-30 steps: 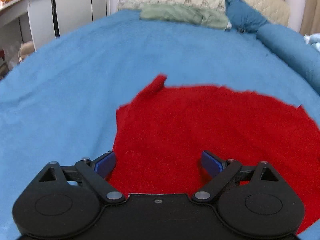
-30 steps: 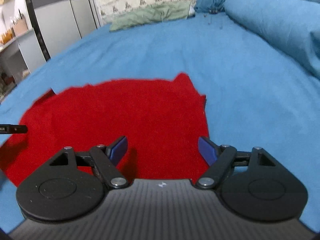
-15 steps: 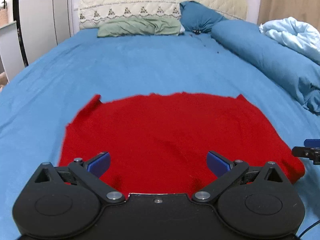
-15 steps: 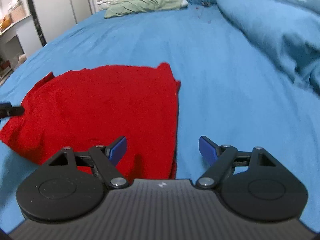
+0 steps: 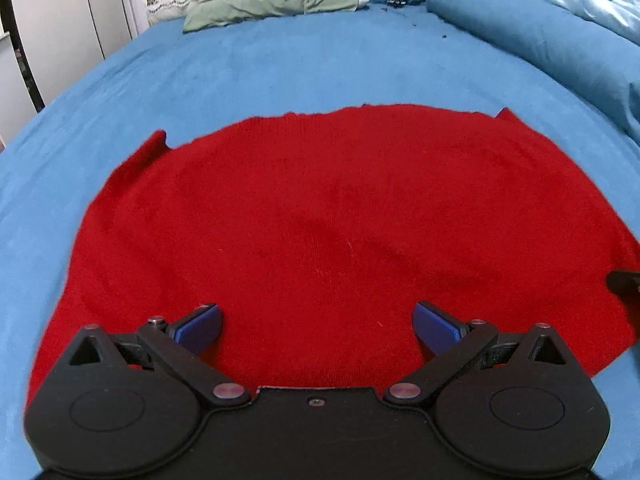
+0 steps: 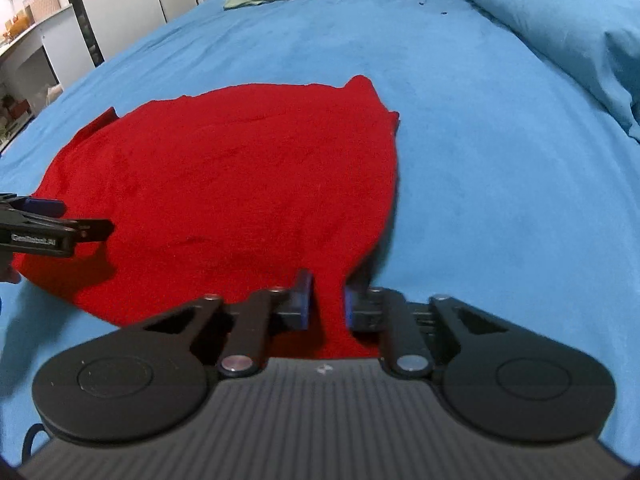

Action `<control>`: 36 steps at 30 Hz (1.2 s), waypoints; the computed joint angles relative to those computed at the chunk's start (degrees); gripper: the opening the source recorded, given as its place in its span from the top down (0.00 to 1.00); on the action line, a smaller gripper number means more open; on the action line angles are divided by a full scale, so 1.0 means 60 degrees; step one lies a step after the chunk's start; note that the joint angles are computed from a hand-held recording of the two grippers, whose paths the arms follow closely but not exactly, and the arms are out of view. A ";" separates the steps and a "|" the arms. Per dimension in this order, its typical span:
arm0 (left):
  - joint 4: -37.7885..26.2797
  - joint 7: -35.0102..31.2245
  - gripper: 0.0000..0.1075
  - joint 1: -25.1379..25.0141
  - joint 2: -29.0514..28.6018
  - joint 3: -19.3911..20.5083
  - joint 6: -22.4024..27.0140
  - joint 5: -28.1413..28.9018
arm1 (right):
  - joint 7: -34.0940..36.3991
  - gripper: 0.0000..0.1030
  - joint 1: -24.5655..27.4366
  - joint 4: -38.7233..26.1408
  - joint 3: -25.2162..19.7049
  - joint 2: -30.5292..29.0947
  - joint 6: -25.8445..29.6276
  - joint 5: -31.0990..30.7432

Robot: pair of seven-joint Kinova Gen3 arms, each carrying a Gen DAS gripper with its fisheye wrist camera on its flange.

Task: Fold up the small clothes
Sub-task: 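Grasp the sweater edge with the right tool and fold it over the bundle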

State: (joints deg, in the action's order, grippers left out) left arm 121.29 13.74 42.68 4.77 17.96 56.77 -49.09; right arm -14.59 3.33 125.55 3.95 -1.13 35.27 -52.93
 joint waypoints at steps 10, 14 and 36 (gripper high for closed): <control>0.0178 -0.1731 0.04 -0.0960 -0.1180 0.0009 -0.0400 0.1232 | -0.3047 0.79 -0.0788 -0.1914 0.0442 -0.0573 0.2472 -0.0342; 0.0960 -0.1905 0.04 -0.1188 -0.2727 0.0490 -0.0006 0.1574 | -0.3149 0.79 -0.2557 -0.2499 0.0371 -0.0831 0.2737 -0.0993; 0.2357 -0.2416 0.04 -0.2974 -0.7187 0.3157 0.0493 0.4325 | -0.1712 0.06 -0.4769 -0.0622 -0.1246 -0.1107 -0.0294 -0.2058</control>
